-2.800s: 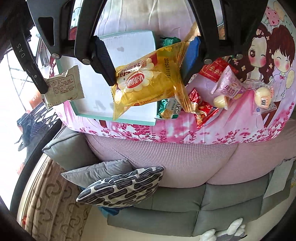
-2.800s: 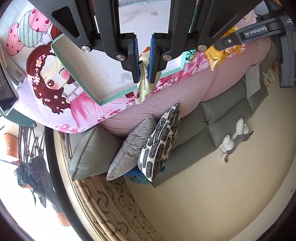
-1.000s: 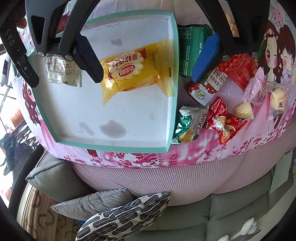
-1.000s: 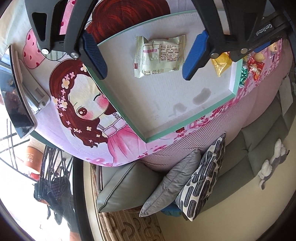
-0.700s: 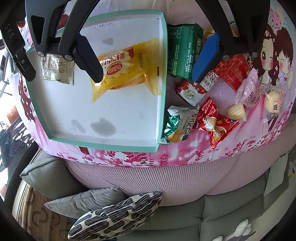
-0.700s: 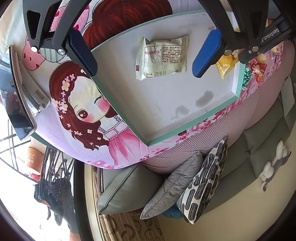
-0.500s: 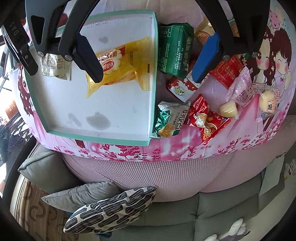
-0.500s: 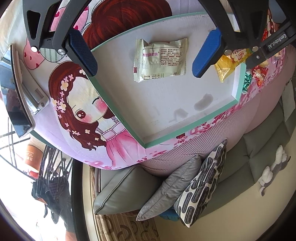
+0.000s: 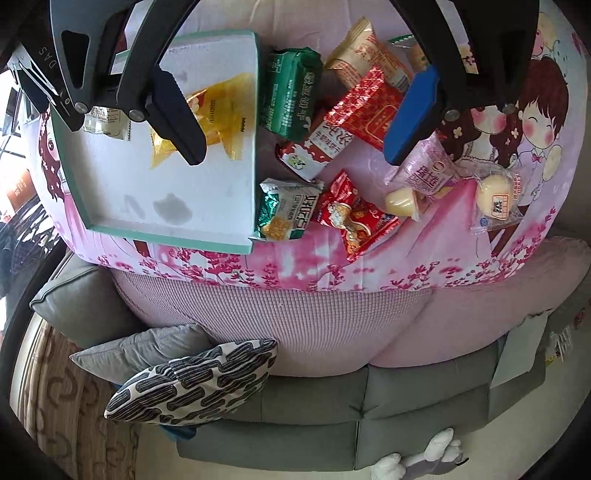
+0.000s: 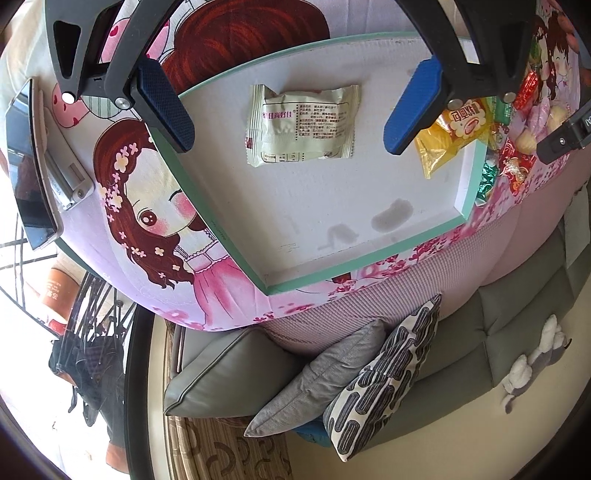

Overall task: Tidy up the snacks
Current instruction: 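Withdraw both open tools from the tray back toward the snack pile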

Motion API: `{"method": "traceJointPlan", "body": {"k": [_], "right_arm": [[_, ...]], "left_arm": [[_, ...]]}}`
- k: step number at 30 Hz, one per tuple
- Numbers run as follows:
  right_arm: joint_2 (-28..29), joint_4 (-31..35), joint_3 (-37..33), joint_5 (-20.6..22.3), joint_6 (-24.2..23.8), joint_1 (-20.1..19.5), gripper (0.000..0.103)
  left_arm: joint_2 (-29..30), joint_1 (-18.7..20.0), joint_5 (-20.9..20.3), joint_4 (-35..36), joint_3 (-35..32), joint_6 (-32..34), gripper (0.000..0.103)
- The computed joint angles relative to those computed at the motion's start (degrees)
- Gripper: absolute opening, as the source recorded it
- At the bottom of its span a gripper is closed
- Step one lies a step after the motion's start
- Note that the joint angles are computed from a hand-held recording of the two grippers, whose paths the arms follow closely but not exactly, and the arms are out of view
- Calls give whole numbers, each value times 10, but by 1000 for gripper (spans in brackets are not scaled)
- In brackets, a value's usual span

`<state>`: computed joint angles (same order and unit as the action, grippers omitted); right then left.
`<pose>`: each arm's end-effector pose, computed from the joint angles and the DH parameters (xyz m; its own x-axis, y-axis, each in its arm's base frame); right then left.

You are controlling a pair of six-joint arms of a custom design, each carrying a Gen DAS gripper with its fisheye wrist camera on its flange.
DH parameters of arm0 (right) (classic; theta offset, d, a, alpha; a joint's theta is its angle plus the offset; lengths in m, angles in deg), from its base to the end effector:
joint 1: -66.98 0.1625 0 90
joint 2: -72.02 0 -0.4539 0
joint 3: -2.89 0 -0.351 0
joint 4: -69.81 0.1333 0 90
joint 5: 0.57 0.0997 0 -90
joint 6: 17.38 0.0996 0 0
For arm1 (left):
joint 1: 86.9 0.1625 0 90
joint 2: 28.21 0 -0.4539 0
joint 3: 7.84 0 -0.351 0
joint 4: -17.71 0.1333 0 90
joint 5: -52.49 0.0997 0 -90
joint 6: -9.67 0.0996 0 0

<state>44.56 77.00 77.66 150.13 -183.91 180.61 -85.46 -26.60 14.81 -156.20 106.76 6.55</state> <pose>0.2782 -0.5200 0.0162 -0.7094 0.4342 0.5552 -0.1656 0.6630 -0.7301 -0.0889 -0.5840 0.2388 -0.7294 -0.0468 -0.6825 0.4041 0.7756 -0.4850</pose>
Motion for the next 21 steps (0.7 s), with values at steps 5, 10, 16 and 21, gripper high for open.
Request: {"method": "traceJointPlan", "body": {"k": [5, 10, 16, 21], "right_arm": [[11, -2, -17, -7, -26, 11, 103], [27, -13, -37, -12, -68, 24, 103], [57, 2, -78, -33, -100, 42, 103], [93, 39, -129, -68, -114, 57, 103]], "left_arm": [[-2, -6, 76, -57, 10, 41, 97], [-24, 2, 93, -61, 16, 48, 97], [-69, 28, 125, 20, 16, 6, 97], [-123, 61, 124, 108, 14, -83, 97]]}}
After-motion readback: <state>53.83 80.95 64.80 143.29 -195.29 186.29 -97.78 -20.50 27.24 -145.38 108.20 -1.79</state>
